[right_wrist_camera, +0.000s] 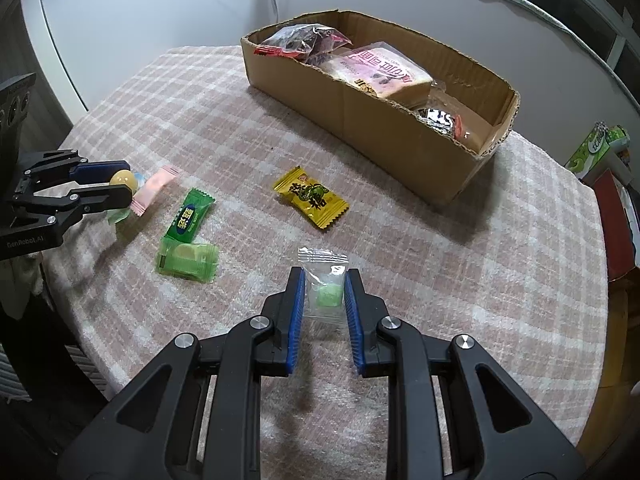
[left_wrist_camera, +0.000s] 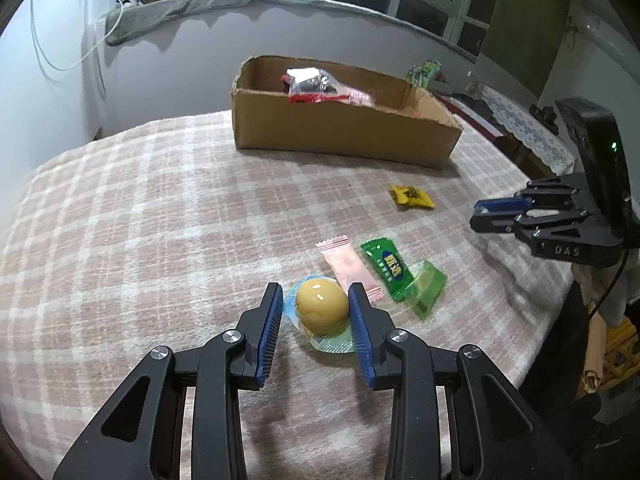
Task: Organize snacks
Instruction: 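Grasp the chocolate egg with the left tool while the right tool grasps the small green candy bag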
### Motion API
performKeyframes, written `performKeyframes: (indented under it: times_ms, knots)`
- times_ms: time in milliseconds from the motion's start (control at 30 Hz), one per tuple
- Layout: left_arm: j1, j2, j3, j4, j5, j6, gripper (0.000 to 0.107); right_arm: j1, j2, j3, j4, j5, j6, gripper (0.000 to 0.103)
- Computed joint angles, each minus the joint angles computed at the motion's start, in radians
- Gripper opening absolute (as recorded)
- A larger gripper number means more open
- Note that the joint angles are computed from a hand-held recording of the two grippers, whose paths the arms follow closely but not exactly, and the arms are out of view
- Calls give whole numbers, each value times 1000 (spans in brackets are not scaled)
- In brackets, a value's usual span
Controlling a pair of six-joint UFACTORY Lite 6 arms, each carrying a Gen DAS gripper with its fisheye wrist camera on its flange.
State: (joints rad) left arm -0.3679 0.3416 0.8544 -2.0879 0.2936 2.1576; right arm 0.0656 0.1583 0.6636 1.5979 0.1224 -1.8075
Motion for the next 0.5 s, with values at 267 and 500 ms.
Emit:
performKeyframes:
  times_ms: [267,500]
  knots:
    - [-2,28,1,42,5,-49,32,2,11,5,13,-1,-12,21]
    - [34,5,-39,28,43,-28,32,1,20,6,37,-3,-33,21]
